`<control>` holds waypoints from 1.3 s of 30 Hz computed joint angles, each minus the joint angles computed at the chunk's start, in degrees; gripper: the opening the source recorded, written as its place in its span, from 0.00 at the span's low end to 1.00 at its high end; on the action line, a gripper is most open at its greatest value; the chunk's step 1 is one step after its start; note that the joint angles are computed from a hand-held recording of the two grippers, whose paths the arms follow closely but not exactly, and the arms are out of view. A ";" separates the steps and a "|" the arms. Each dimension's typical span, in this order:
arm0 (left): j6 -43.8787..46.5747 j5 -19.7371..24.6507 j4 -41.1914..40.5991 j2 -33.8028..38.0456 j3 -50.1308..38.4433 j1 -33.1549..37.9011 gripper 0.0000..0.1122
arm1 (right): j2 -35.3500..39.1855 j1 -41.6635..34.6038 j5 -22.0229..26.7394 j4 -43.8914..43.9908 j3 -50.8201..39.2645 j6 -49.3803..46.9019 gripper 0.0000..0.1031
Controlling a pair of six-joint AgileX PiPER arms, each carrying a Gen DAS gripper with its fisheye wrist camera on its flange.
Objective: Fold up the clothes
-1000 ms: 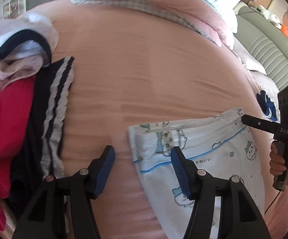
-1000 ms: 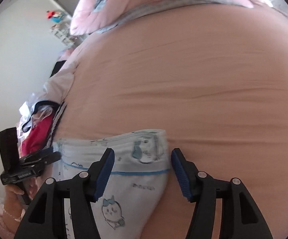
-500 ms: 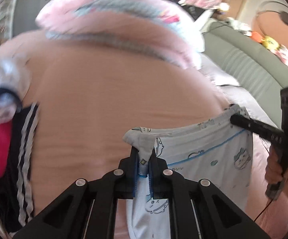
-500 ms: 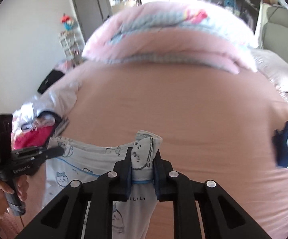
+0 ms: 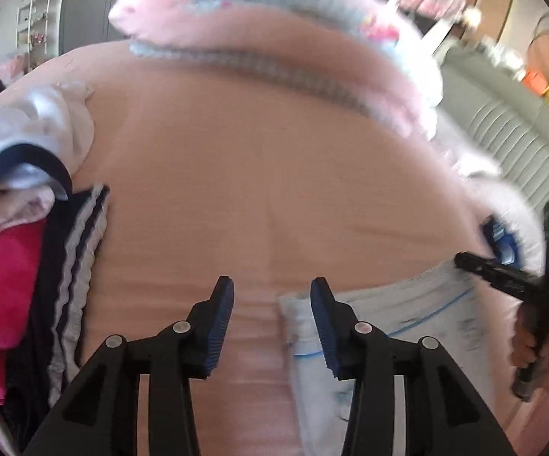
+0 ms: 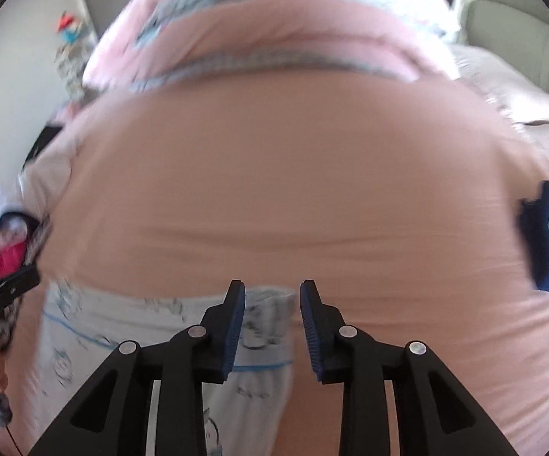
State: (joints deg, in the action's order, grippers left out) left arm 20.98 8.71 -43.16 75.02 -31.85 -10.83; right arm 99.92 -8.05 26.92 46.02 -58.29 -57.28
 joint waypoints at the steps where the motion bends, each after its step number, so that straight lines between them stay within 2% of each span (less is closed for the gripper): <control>1: -5.00 2.62 5.69 -2.10 -0.10 -1.33 0.34 | -2.40 0.05 -1.30 -0.63 1.49 0.67 0.28; 3: -15.45 5.56 17.14 -4.46 0.19 -6.21 0.32 | -7.84 0.49 1.17 -4.48 4.92 0.79 0.28; 5: -26.91 10.29 27.84 -4.23 -1.33 -13.75 0.32 | -14.02 -0.80 8.11 -3.45 10.38 -5.31 0.28; 6: -32.64 11.20 32.95 -2.85 -2.49 -17.32 0.32 | -17.12 -1.96 12.03 -2.97 13.32 -8.40 0.28; 8: -44.09 13.22 44.41 1.60 -5.20 -23.67 0.32 | -19.14 -2.40 18.54 -3.57 17.00 -10.36 0.28; 9: -49.82 15.04 50.14 1.46 -4.34 -26.39 0.32 | -20.00 -2.49 19.74 -3.48 19.75 -11.82 0.28; 10: -55.55 17.39 55.41 0.56 -2.76 -28.45 0.32 | -20.75 -2.00 18.65 -3.83 22.06 -12.51 0.28; 12: -67.01 23.94 64.44 0.37 -2.24 -32.31 0.34 | -21.64 2.29 9.96 -8.71 26.33 -9.51 0.28; 13: -72.74 27.72 67.37 -1.98 -1.76 -34.04 0.34 | -22.70 4.19 6.38 -14.04 27.33 -6.22 0.28; 14: -78.47 33.45 70.16 -4.29 -1.69 -36.24 0.34 | -24.99 4.26 5.09 -17.28 27.99 -5.22 0.28; 15: -84.20 38.41 73.23 -6.74 -1.12 -39.18 0.33 | -26.94 3.17 6.09 -18.53 27.55 -4.81 0.28; 16: -89.93 41.07 75.19 -9.67 -0.48 -43.30 0.31 | -28.83 1.99 7.32 -19.47 27.02 -4.66 0.29; 18: -97.87 41.75 76.78 -14.91 0.58 -51.41 0.31 | -32.01 -2.16 13.63 -17.52 25.99 -7.99 0.29; 20: -106.95 42.53 79.55 -13.41 -0.91 -61.32 0.32 | -34.28 -4.11 17.57 -15.23 27.18 -9.52 0.29; 21: -109.00 42.58 79.85 -11.44 -1.95 -64.29 0.32 | -35.49 -5.05 19.56 -14.35 27.85 -9.97 0.29; 22: -108.77 40.80 78.10 -9.45 -2.88 -65.77 0.32 | -37.47 -5.00 20.99 -14.77 29.29 -8.39 0.29; 24: -101.42 35.23 71.67 -5.34 -3.62 -63.45 0.32 | -40.49 -4.36 22.09 -16.74 32.04 -4.11 0.29; 25: -96.06 35.21 69.20 -1.17 -5.43 -61.94 0.32 | -41.56 -4.94 22.71 -17.41 33.08 -3.34 0.29; 26: -93.00 36.96 68.62 1.03 -5.98 -62.55 0.33 | -42.29 -5.48 22.32 -18.85 34.12 -3.52 0.29; 28: -91.41 40.57 68.11 -0.59 -5.36 -63.26 0.34 | -43.67 -6.81 21.52 -21.68 36.15 -4.07 0.29; 29: -91.46 44.48 67.46 -2.02 -5.48 -63.13 0.34 | -43.78 -9.49 21.62 -22.68 36.28 -5.69 0.29; 31: -92.74 50.71 66.79 -5.47 -5.45 -63.10 0.32 | -42.31 -17.15 24.17 -22.16 34.90 -9.98 0.29; 33: -97.63 52.97 67.56 -10.99 -4.85 -64.54 0.31 | -40.10 -24.31 28.87 -20.12 32.56 -13.58 0.29; 34: -100.52 52.25 68.62 -12.39 -4.87 -65.77 0.31 | -40.20 -26.16 30.82 -18.78 32.18 -14.90 0.29; 36: -107.68 47.93 72.53 -11.86 -5.34 -69.77 0.31 | -42.55 -28.50 34.78 -16.22 32.53 -17.59 0.29; 38: -112.26 44.39 73.92 -7.84 -6.11 -72.86 0.32 | -45.29 -24.90 36.42 -15.53 34.00 -15.96 0.29; 39: -113.30 42.28 73.47 -6.10 -5.57 -73.37 0.32 | -46.10 -22.25 35.65 -15.71 35.17 -14.74 0.29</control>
